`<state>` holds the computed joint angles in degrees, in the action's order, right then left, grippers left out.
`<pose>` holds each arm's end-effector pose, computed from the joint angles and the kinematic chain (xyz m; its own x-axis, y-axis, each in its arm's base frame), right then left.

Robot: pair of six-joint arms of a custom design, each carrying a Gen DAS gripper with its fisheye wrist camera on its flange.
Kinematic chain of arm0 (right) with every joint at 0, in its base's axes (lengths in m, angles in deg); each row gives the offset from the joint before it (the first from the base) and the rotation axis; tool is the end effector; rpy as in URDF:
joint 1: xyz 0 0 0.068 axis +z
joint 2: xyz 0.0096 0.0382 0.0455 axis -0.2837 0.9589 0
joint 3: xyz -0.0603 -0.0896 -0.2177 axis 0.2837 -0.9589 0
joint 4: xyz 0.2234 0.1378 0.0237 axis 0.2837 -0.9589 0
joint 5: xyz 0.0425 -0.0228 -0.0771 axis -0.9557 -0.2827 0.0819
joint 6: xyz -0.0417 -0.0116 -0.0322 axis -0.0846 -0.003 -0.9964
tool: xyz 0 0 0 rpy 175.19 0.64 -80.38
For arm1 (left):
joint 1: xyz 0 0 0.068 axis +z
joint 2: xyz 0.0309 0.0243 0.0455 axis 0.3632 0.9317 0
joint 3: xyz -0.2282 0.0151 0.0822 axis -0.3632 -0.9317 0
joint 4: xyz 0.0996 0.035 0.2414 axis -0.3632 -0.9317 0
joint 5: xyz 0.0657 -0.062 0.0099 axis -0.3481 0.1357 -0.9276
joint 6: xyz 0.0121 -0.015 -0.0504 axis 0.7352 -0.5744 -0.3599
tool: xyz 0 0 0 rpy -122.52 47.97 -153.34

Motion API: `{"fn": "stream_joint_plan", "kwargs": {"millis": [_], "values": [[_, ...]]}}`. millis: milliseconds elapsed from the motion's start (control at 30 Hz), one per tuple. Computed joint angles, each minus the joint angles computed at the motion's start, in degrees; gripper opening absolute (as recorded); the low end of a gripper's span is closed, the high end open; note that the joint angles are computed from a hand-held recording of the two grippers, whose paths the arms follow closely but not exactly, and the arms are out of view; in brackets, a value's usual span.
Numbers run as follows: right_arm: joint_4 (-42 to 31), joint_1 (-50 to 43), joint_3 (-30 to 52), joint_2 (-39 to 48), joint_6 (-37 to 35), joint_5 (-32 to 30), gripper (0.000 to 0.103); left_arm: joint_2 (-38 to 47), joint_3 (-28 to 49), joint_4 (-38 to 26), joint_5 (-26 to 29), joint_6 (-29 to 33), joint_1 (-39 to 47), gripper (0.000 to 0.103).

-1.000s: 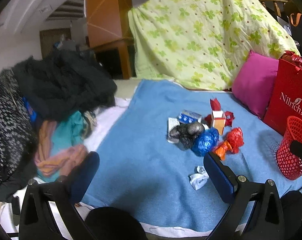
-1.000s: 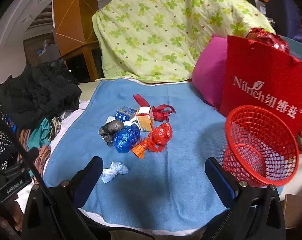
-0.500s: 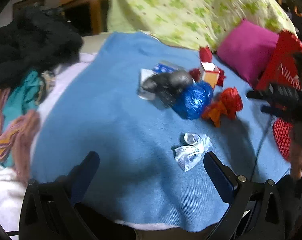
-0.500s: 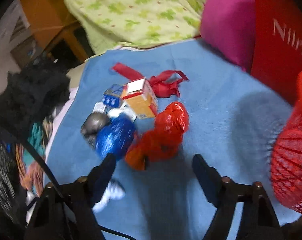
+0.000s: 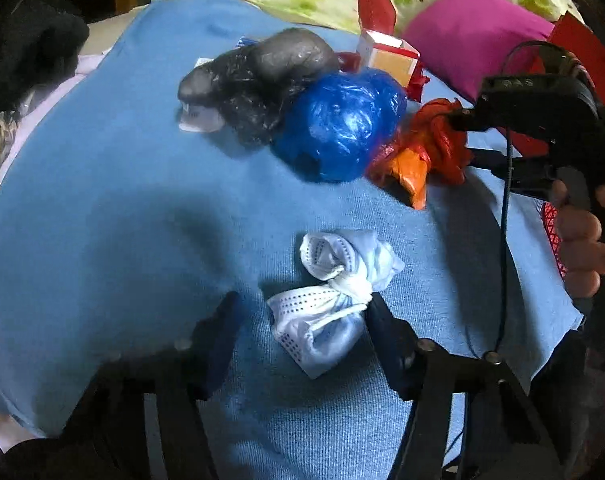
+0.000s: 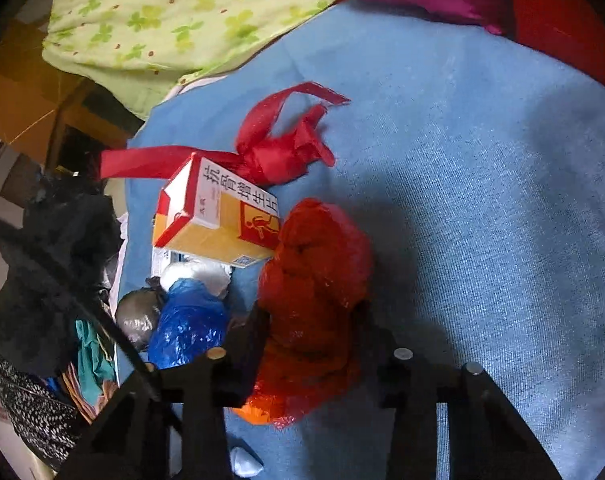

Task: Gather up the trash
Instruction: 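Grasp the white tissue bundle with the left tool while the right grasps the red plastic bag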

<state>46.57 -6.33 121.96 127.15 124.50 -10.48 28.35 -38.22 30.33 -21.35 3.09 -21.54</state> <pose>0.2116 0.0451 0.2246 -0.7857 0.5157 -0.3416 0.3017 0.8016 0.5162 0.1330 -0.1185 0.2189 -0.8493 0.1509 -0.5059 0.2705 0.9473 -0.1716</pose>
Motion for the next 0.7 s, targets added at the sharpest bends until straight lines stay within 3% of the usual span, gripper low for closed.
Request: {"fn": "stream_joint_plan", "kwargs": {"millis": [67, 100, 200, 300, 467, 600, 700], "values": [[-1.66, 1.52, -0.27, -3.53, -0.76, 1.98, 0.034, -1.16, 0.31, -0.52, -0.55, 0.23, -0.45, 0.032], [-2.88, 2.38, 0.00, -5.76, -1.21, 2.88, 0.033, -1.53, 0.61, -0.80, 0.05, 0.52, 0.02, 0.027], [-7.12, 4.65, 1.62, -11.36, -1.70, 5.19, 0.031, -2.44, 1.14, -1.26, 2.31, 0.84, 1.24, 0.024], [-11.97, 7.65, 4.12, -17.00, -1.34, 7.64, 0.031, -3.00, 2.63, -3.06, -0.05, 0.01, -0.62, 0.024], [-20.89, 14.59, 9.12, -26.39, -0.26, 14.70, 0.031, -3.27, 8.72, -7.26, -10.70, -3.42, -11.04, 0.024], [-26.57, 16.99, 13.29, -27.89, -1.24, 17.19, 0.032, -3.10, 11.87, -8.86, -13.94, -4.43, -13.87, 0.024], [-28.93, 16.38, 11.27, -27.76, -0.87, 13.88, 0.039, -2.49, 11.31, -9.30, -15.13, -5.98, -14.97, 0.024]]}}
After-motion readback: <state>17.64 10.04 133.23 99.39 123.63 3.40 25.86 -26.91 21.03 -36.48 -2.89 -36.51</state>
